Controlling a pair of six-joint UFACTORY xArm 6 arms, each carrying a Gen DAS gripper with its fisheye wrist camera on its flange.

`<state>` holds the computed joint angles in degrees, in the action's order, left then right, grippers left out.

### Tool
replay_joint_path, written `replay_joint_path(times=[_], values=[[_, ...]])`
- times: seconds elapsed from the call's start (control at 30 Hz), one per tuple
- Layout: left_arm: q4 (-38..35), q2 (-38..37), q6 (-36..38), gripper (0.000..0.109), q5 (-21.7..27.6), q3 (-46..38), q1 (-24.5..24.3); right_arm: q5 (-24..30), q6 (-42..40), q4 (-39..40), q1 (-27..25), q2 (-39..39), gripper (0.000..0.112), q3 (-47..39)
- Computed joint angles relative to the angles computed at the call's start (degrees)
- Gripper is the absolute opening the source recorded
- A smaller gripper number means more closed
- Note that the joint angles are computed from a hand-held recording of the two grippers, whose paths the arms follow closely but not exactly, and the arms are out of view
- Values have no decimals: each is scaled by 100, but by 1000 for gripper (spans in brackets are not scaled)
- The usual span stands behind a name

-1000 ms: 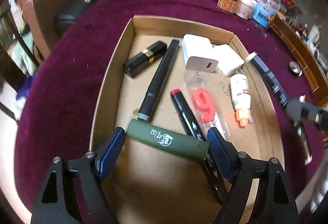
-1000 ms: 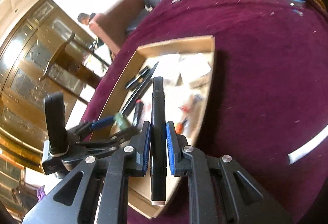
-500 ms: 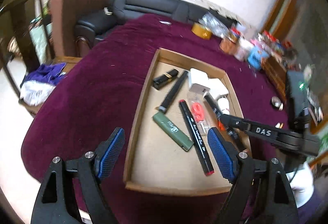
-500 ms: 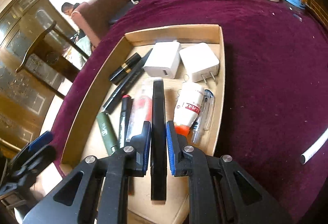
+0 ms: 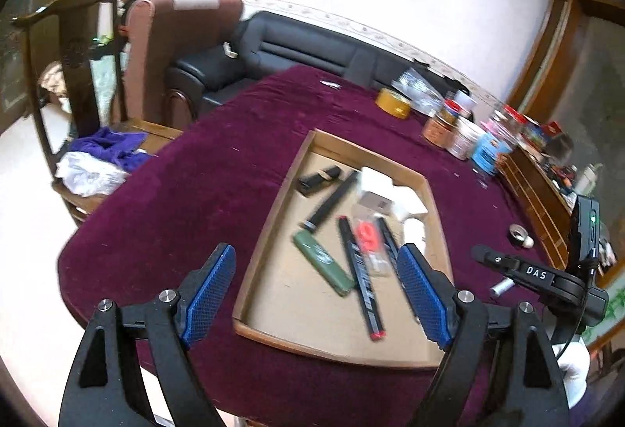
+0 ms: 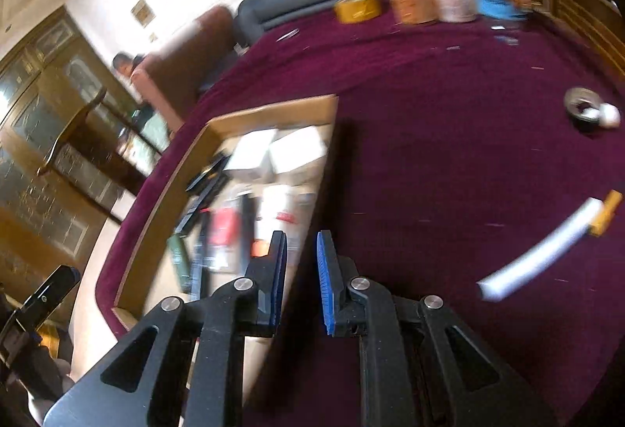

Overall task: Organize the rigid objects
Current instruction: 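Carry black pen and green tube into the cardboard tray and open both grippers, then grasp the white marker with left gripper while right tool moves toward the black tape roll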

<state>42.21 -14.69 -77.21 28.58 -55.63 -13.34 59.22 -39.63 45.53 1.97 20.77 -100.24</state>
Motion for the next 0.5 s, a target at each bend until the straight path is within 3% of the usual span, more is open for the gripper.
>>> replay_joint_path(times=[0.2, 0.33, 0.5], values=[[-362, 385, 524, 81, -236, -357, -347, -473, -20, -107, -806, 25, 14, 28], [-1196, 841, 1459, 81, -575, -743, -620, -589, 335, -322, -1277, 357, 17, -357], [-1795, 1406, 2298, 81, -496, -1351, -1023, -590, 650, -388, -1664, 732, 17, -813]])
